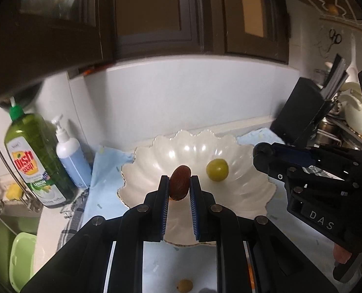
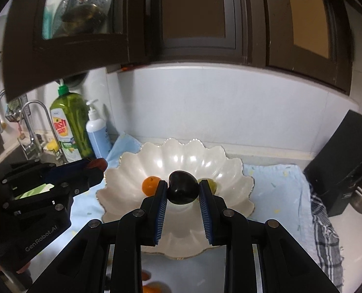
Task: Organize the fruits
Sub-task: 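Carry the red date and dark plum in both grippers over the bowl, then open both grippers to drop the date and plum into the bowl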
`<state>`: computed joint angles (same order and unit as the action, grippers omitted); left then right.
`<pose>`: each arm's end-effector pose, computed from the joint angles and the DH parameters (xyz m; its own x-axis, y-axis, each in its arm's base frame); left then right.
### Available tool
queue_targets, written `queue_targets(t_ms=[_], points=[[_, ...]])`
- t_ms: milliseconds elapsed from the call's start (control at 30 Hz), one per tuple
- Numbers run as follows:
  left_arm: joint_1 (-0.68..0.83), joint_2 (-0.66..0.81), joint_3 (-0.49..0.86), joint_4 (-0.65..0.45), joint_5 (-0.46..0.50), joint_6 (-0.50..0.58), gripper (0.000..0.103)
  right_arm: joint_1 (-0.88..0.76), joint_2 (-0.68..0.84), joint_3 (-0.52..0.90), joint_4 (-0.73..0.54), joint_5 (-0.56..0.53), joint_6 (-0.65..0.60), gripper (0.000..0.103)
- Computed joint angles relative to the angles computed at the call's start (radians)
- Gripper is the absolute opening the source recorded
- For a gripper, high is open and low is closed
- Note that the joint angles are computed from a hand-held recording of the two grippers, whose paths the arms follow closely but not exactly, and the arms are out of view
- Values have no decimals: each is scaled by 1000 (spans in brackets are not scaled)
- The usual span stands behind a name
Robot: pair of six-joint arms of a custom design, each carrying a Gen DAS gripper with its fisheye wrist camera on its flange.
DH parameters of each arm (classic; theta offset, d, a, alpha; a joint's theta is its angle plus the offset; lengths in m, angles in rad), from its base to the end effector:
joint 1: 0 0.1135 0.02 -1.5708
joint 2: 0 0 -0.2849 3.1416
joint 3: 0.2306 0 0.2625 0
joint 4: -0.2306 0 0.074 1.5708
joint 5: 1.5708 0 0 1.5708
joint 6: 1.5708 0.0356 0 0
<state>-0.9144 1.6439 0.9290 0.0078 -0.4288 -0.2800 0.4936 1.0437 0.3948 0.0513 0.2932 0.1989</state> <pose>0.2278 -0.2714 0.2063 -0.5268 0.2720 -0.8053 0.3975 0.9163 0.0495 0.1862 0.0885 0.1923 -0.5338 -0.0724 -0.8425 -0.1405 0.9901 0.0039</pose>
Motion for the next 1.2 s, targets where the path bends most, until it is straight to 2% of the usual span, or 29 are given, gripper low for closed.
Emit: queue_targets(t_ms=[333,533,800,867,933,967,1200], points=[[59,161,91,-25,76,-11,18,-132,276,39,148,-126,-27,28],[80,237,142,-51,105,-9,18,-170,386,73,172,-178,-29,28],[92,298,180,-59,125,-7,19,-189,457,97,172,-214,-23,28],[94,298,178,-58,120,-7,32,-185,462,102,169,-208,-31,29],[95,293,170,-52,113,-12,43,-185,465,105,162,-204,-28,44],[95,288,166,-50,109,-15,44,-185,463,105,160,-201,-21,52],[98,241,140,-64,83,-41,65,-168,407,90,142,-138,-9,52]])
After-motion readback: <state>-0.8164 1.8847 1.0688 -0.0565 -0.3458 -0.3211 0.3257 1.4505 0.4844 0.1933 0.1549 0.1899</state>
